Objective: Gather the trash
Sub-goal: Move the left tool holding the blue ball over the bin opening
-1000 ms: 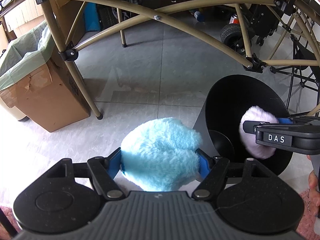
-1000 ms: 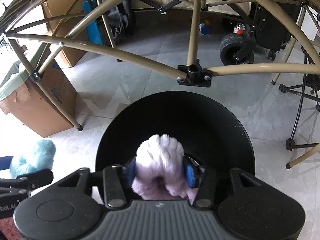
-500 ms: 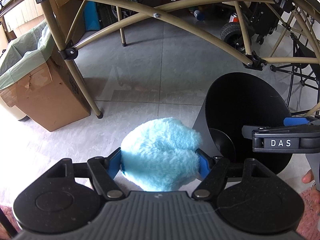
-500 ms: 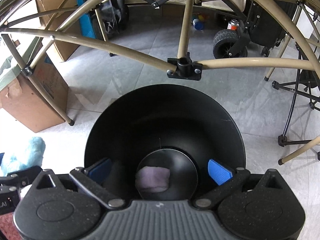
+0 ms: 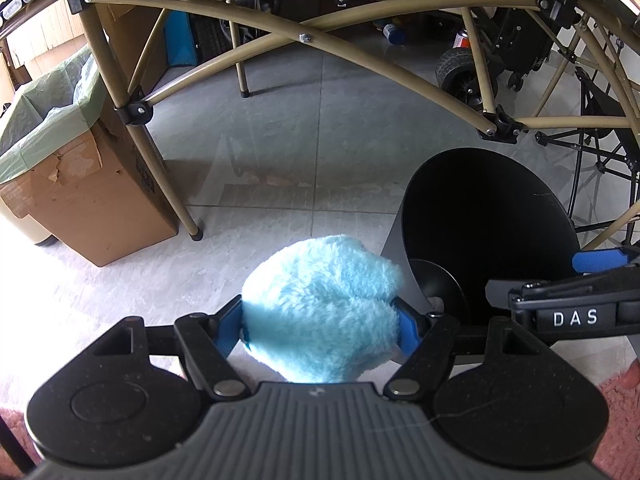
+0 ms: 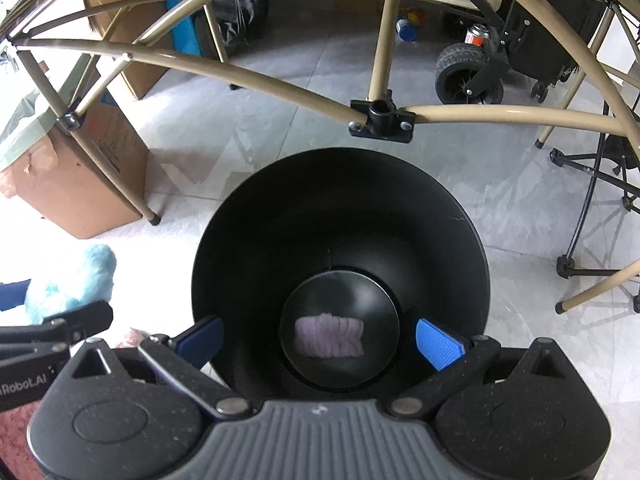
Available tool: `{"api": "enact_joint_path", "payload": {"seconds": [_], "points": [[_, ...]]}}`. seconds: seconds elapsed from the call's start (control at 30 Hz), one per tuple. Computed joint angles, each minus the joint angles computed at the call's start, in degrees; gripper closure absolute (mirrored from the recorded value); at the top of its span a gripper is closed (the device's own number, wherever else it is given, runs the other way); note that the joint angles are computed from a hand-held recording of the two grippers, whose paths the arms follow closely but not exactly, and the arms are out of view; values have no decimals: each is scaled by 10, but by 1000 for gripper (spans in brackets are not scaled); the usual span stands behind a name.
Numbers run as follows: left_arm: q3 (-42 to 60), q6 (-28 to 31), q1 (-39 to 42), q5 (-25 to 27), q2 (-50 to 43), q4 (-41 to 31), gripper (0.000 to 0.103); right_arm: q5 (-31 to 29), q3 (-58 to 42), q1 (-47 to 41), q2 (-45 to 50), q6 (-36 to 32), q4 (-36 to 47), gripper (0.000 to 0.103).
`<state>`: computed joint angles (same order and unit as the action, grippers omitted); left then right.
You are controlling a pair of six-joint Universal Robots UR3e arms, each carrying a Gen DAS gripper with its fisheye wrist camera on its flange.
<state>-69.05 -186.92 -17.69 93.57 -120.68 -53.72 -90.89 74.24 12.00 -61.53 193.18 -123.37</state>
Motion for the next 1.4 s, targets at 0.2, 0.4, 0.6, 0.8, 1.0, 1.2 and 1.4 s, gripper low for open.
{"api": "enact_joint_path", "payload": {"seconds": [0.2,0.4,0.6,0.8,1.0,1.2,1.4], "points": [[-9,0,-3,-3,9,11,29,-5,6,-1,-21,-1,20,0],[-9,-5,-12,1,14,18,29,-13,28,-3,-53,-4,17,0],[0,-7,-24,7,15,18,29,-8,67,-12,-99,-10,6,0],[21,-5,-45,14,7,15,29,-4,115,-30,-150,-14,-13,0],[71,0,-70,17,-18,-4,29,1,166,-59,-196,-13,-30,0],[152,5,-99,17,-67,-46,29,14,233,-106,-252,-10,-50,0],[278,3,-120,9,-141,-127,29,20,291,-160,-301,-4,-69,0]]}}
